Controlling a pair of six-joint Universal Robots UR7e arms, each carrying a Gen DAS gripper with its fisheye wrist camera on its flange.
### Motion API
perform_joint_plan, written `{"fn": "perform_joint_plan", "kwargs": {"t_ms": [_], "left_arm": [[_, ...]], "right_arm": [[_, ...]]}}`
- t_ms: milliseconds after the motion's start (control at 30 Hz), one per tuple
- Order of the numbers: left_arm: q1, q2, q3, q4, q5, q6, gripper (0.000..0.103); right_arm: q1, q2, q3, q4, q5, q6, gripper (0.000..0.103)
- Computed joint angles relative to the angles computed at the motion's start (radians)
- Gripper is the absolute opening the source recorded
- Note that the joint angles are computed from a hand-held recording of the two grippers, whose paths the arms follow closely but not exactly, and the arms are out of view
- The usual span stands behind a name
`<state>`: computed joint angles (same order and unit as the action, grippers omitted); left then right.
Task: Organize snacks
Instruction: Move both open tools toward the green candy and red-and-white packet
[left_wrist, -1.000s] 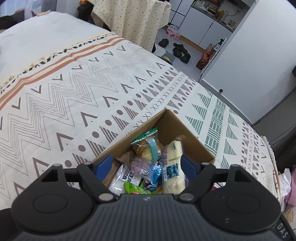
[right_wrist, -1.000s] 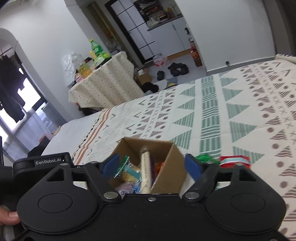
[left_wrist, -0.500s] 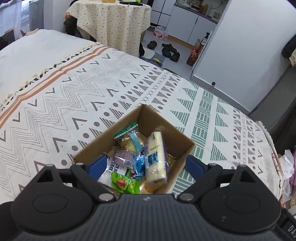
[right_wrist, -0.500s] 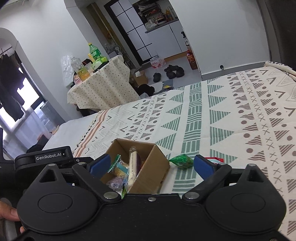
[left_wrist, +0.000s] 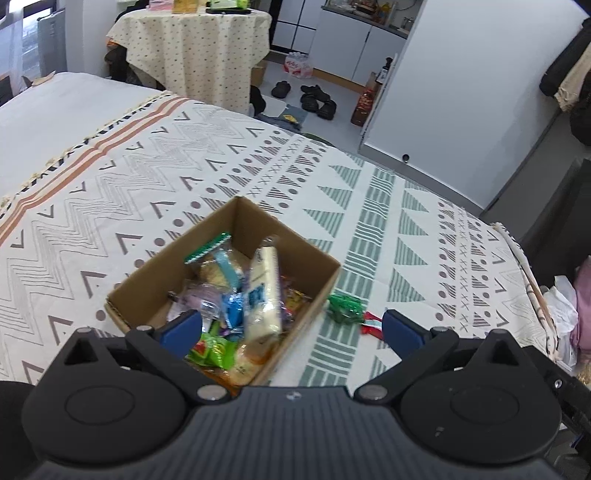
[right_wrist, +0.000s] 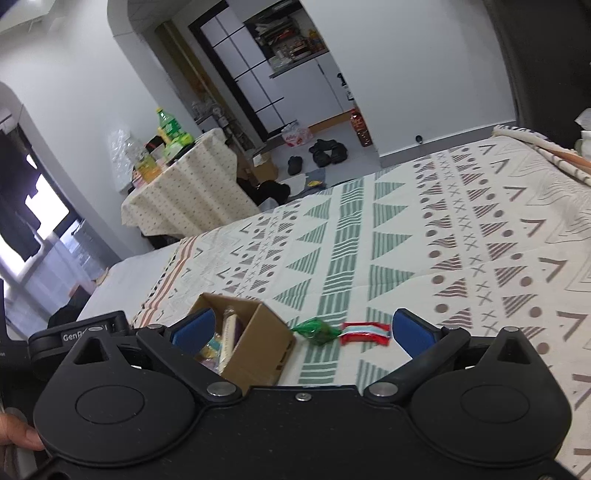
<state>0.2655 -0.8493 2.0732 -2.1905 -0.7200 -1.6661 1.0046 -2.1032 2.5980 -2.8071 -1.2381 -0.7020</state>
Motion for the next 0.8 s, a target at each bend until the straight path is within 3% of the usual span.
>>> {"fn": "perform_joint_plan", "kwargs": {"t_ms": [367, 800], "left_arm": [[-0.012, 0.067, -0.033, -0.07, -0.008, 0.046, 0.103], [-0.004, 0.134, -0.094, -0.089, -0.036, 0.092, 0.103]], "right_arm": [[-0.125, -0.047, -0.017, 0.069, 0.081, -0.041, 0.103], [-0.185, -0.049, -0.04, 0.129, 0.109, -0.063, 0.103]]}}
